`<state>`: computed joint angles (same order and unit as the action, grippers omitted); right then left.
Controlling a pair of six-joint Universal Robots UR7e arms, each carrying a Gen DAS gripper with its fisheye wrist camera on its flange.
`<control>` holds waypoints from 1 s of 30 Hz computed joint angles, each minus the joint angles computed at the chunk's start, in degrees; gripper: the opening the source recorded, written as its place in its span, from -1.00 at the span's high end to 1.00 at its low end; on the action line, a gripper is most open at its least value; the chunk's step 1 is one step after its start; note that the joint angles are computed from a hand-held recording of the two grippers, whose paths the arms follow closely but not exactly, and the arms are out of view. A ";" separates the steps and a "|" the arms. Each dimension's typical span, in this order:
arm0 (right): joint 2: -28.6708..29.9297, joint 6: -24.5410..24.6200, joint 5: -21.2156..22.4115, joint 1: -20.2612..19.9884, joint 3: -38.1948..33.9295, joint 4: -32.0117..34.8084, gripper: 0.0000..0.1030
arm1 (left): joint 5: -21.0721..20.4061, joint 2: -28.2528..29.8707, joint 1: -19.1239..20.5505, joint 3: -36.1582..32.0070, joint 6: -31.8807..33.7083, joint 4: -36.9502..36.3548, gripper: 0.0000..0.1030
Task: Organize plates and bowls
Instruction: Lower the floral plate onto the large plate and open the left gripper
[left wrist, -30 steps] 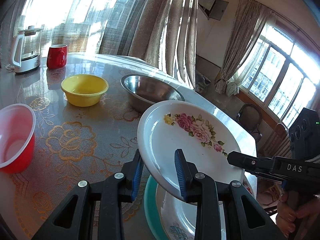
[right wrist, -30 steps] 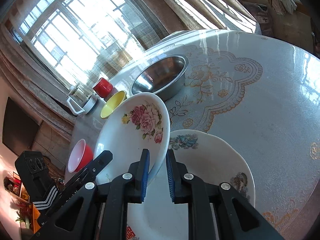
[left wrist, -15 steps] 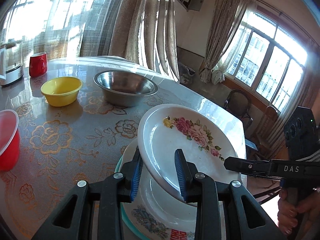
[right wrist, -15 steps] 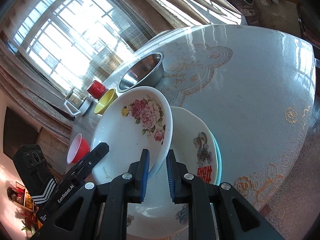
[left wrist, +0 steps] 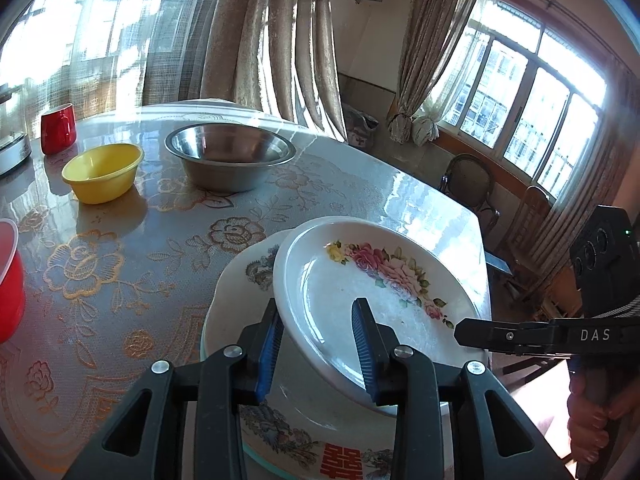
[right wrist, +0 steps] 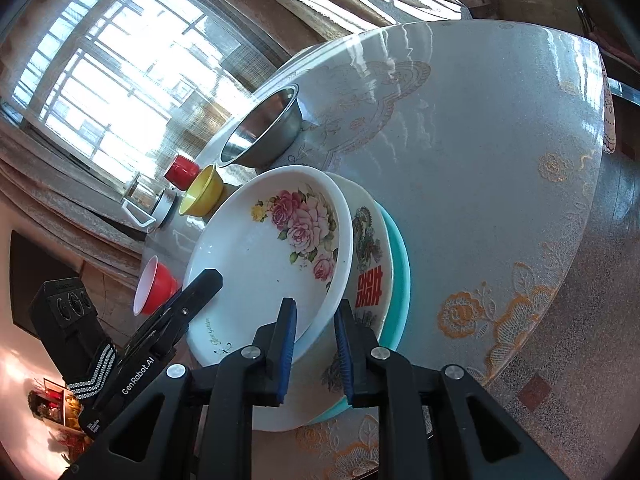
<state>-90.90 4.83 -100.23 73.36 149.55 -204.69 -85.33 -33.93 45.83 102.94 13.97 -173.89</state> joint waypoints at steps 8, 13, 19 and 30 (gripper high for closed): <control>-1.63 2.43 -3.93 2.11 -1.61 5.75 0.59 | 2.74 0.28 -1.04 -0.34 1.63 3.56 0.16; -1.45 3.37 -6.29 3.38 -3.06 8.99 0.59 | 3.74 0.25 -1.18 -0.56 1.42 4.73 0.14; -2.09 4.55 -5.92 3.18 -3.37 11.09 0.58 | 2.79 -0.44 -0.60 -1.23 1.77 6.88 0.15; -3.69 5.04 -7.69 4.28 -3.58 14.19 0.55 | 1.04 -1.39 -0.07 -1.97 3.71 10.03 -0.06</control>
